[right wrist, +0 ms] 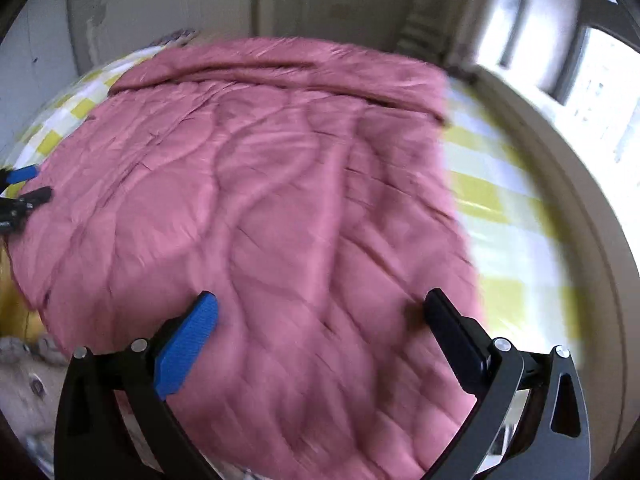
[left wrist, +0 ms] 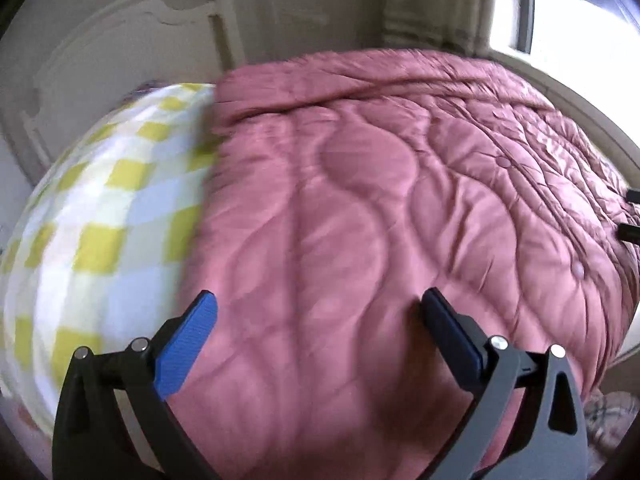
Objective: Fold large clothes
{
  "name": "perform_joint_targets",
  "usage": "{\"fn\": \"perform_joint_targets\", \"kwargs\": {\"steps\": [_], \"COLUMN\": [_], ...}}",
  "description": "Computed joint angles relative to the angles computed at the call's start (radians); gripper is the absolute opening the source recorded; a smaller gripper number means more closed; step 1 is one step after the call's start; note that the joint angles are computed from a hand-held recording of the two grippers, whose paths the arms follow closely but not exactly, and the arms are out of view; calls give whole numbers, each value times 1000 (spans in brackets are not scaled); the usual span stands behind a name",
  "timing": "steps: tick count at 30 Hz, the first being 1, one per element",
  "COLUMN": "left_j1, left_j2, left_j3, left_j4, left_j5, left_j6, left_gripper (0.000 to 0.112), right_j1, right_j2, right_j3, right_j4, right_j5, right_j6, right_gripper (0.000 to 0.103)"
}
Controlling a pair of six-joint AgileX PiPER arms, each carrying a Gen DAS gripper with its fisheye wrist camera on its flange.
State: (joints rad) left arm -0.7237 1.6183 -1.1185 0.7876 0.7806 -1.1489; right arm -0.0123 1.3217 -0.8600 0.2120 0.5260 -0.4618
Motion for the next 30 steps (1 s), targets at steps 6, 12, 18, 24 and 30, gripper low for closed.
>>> {"fn": "perform_joint_targets", "kwargs": {"steps": [6, 12, 18, 24, 30], "left_j1": [46, 36, -25, -17, -20], "left_j2": [-181, -213, -216, -246, -298], "left_j3": [232, 290, 271, 317, 358], "left_j4": [50, 42, 3, 33, 18], "left_j5": [-101, -222, -204, -264, -359], "left_j6": [-153, -198, -192, -263, -217], "left_gripper": [101, 100, 49, 60, 16], "right_j1": [-427, -543, -516, -525, -557], "right_j2": [-1, 58, -39, 10, -62], "right_j3": [75, 147, 218, 199, 244], "right_j4": [501, 733, 847, 925, 970], "right_j5": [162, 355, 355, 362, 412], "right_j6": [-496, -754, -858, -854, -966], "right_gripper": [99, 72, 44, 44, 20]}}
